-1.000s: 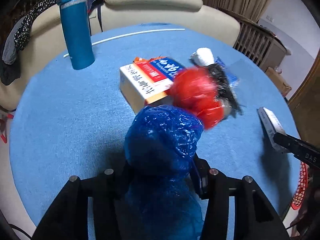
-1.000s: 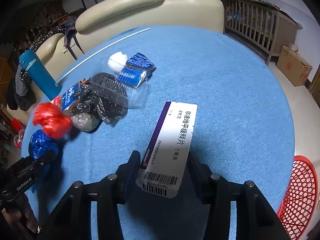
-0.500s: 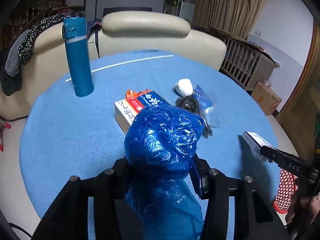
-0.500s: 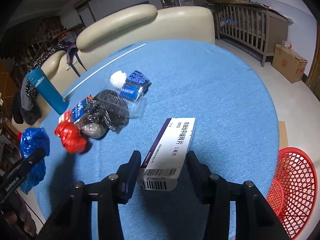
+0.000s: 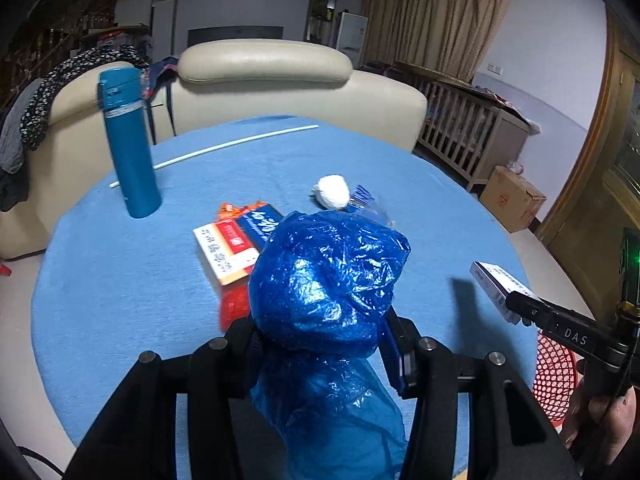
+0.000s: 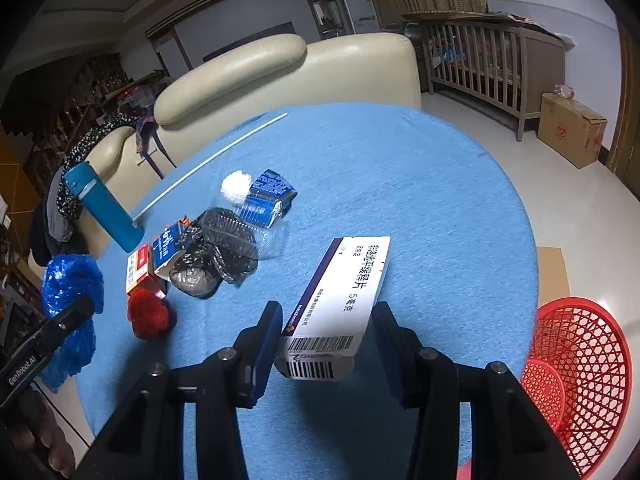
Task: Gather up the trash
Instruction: 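Carry the white box to the red basket while left tool grasps blue bag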
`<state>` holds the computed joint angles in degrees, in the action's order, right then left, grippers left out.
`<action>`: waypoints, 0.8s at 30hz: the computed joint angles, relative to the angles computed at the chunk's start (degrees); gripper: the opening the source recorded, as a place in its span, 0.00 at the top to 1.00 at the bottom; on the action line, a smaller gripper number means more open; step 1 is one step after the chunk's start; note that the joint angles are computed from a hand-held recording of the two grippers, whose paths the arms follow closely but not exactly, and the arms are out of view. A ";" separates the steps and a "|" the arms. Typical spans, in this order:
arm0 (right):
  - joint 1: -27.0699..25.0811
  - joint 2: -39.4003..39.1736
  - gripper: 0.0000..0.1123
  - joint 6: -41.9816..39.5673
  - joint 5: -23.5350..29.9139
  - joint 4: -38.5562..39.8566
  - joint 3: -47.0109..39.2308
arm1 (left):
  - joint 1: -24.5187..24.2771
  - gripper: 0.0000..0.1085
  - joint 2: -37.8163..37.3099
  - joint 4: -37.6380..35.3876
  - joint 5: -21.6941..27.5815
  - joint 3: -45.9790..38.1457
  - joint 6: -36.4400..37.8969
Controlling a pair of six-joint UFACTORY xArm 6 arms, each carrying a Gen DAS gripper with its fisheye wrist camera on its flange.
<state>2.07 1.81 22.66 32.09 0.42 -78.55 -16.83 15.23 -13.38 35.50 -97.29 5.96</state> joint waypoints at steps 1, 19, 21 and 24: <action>-0.17 -0.28 0.56 0.28 -0.01 -0.20 0.30 | -0.27 0.53 0.36 -0.71 0.41 -0.49 0.63; -9.36 -14.75 0.56 9.59 -0.99 -6.52 16.54 | -3.81 0.53 3.54 -11.44 4.53 -6.47 9.80; -11.01 -16.87 0.56 10.57 -0.56 -7.12 19.06 | -4.70 0.53 3.92 -11.82 5.08 -7.11 10.79; -13.09 -19.57 0.56 11.91 0.11 -8.02 22.14 | -6.36 0.53 4.73 -12.24 6.09 -8.59 12.29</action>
<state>-11.01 -17.76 34.57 32.20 -7.60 -56.41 -23.18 19.97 -25.62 41.59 -105.88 18.24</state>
